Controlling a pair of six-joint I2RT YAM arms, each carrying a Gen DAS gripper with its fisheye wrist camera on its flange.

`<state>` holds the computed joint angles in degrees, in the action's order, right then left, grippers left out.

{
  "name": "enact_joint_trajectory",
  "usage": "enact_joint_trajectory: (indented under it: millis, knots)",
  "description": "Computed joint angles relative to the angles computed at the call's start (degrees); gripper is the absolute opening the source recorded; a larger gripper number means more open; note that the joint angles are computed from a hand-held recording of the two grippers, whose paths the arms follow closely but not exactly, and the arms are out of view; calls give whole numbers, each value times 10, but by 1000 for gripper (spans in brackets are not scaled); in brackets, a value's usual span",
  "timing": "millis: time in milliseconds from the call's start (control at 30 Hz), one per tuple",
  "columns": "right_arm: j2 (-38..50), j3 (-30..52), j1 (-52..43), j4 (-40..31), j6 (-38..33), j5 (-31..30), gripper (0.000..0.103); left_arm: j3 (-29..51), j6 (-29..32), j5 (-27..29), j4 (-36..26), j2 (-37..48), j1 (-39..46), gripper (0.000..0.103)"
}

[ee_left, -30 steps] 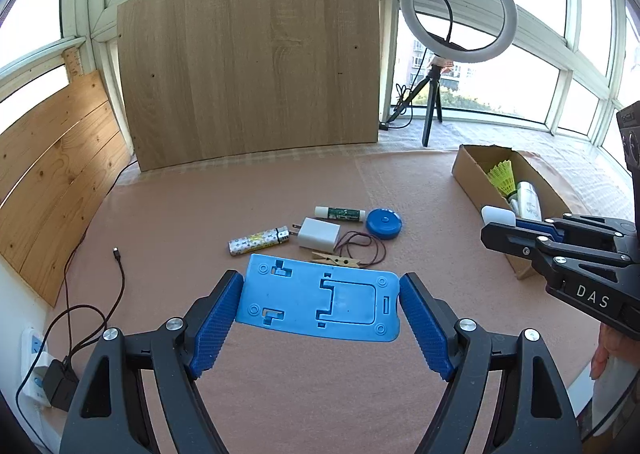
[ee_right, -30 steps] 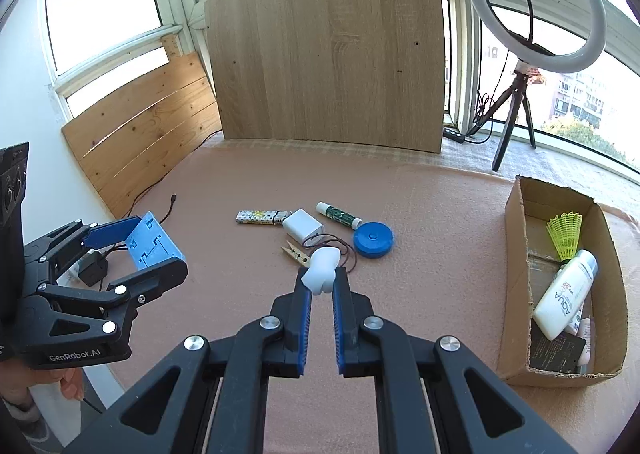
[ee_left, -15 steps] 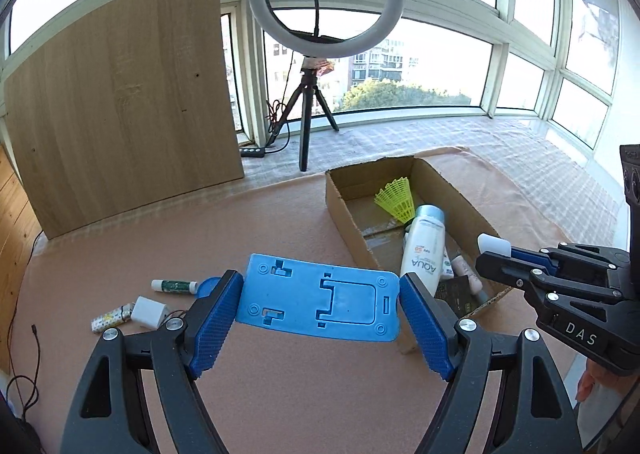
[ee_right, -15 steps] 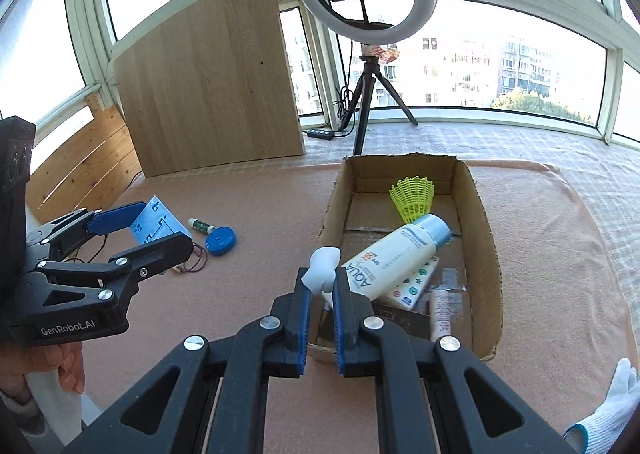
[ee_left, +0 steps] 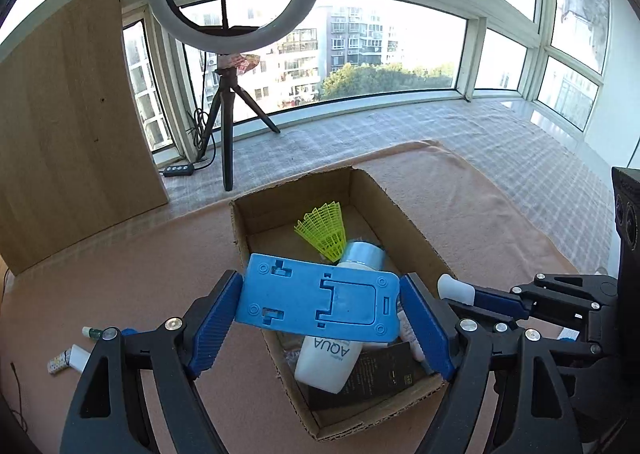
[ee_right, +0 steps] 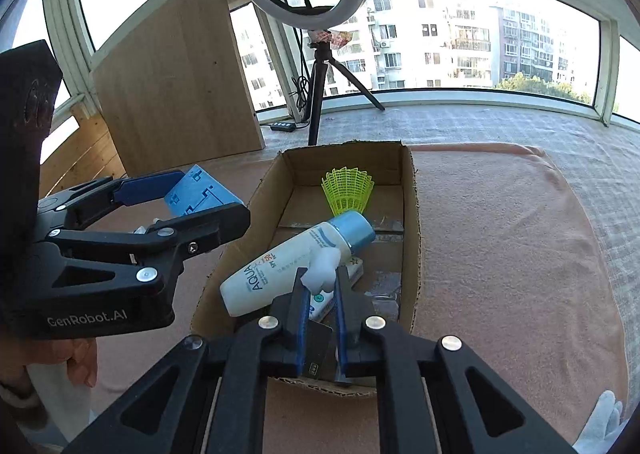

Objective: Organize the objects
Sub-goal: 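Carry the eraser with the right tool while the left tool carries the phone stand toward the box, then open the right tool over the box while the left tool drops the phone stand in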

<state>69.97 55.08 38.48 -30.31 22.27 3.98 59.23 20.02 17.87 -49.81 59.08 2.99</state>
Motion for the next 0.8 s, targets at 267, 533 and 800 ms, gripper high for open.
enact_joint_trajectory:
  millis: [267,533,800]
  knots:
    - [-10,-21,-11,12,18,6,46,-17,9,-14,-2,-21,33,95]
    - [19,15,48,10,72,43,46,5,183,125,-100,-27,298,98]
    - [157,152,189,-12,139,113,46,108,481,239,-231,154,633,99]
